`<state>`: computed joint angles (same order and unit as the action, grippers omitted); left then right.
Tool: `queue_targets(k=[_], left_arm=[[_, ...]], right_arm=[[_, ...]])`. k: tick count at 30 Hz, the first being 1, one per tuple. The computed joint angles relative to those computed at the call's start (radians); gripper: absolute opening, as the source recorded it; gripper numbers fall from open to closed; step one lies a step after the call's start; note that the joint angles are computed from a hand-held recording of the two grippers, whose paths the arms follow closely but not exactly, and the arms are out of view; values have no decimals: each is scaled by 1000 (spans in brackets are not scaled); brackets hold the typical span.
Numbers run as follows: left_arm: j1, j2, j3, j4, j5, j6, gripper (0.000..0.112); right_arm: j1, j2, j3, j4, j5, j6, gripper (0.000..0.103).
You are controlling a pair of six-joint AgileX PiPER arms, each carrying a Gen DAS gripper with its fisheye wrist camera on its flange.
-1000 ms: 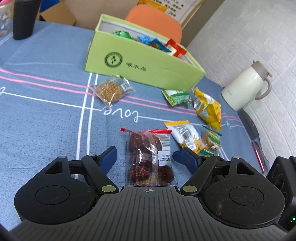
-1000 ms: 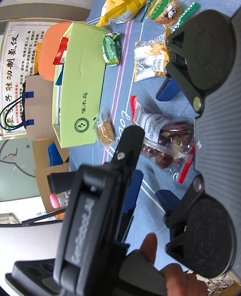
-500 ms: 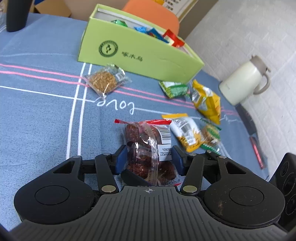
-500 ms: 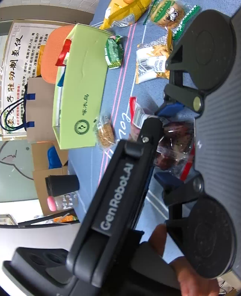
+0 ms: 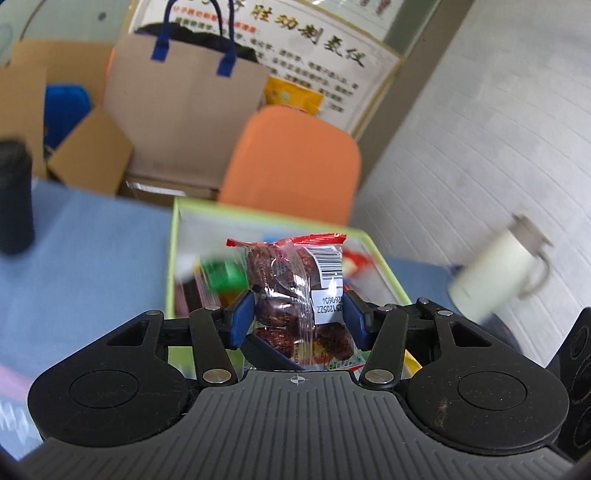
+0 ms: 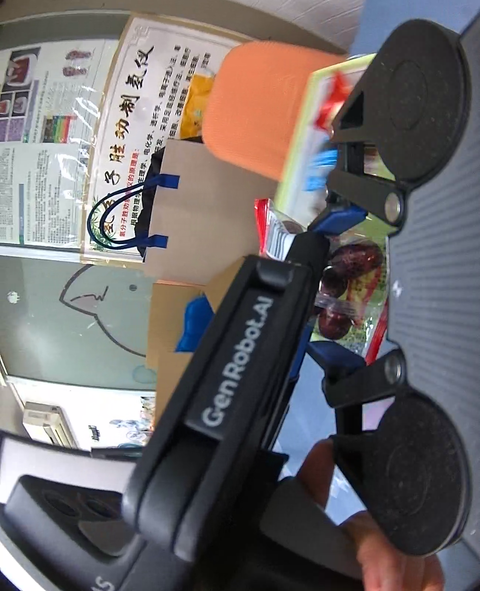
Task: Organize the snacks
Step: 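Carry the dates bag over the green box and open the left gripper, then move the left gripper to the yellow-labelled cracker pack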
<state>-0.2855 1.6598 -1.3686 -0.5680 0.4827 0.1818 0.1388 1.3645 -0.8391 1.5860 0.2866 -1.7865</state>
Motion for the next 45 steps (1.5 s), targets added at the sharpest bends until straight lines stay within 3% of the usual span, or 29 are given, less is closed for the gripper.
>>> queue_targets(k=[4, 9, 10, 12, 13, 15, 18, 20, 23, 25, 30, 34, 36, 38, 41, 45], left_arm=[[45, 212, -286, 89, 127, -87, 35], [74, 386, -461, 137, 204, -119, 35], [74, 400, -468, 142, 201, -115, 35], [78, 396, -427, 118, 139, -72, 48], [80, 381, -382, 77, 80, -25, 57], [95, 355, -338, -18, 49, 41, 64], [96, 252, -224, -67, -19, 87, 68], [88, 156, -114, -104, -83, 129, 75], [82, 9, 63, -225, -133, 241, 76], [76, -78, 183, -363, -148, 360, 77], [-28, -242, 448, -512, -218, 450, 78], [-129, -267, 575, -657, -235, 515, 78], [-166, -253, 612, -802, -229, 614, 77], [-192, -222, 608, -831, -207, 628, 75], [-217, -162, 536, -687, -182, 491, 72], [-219, -101, 467, -667, -117, 458, 67]], right_arm=[[-9, 212, -243, -276, 23, 280, 63], [-16, 402, -423, -473, 78, 490, 63], [-14, 425, -439, -490, 83, 506, 63], [-14, 456, -462, -493, 100, 504, 72], [-23, 464, -471, -495, 134, 516, 75], [-45, 465, -475, -483, 189, 533, 76], [-76, 375, -373, -378, 178, 420, 83], [-111, 270, -250, -219, 162, 244, 94], [-199, 114, -71, -68, 202, 51, 93], [-280, 21, 43, -21, 251, -11, 93], [-548, -167, 309, -75, 423, -16, 93], [-751, -301, 489, -151, 501, -34, 93], [-909, -371, 549, -233, 605, -39, 93], [-1016, -375, 573, -282, 688, -50, 93], [-1045, -334, 572, -297, 741, -63, 93], [-974, -315, 566, -253, 704, -82, 93]])
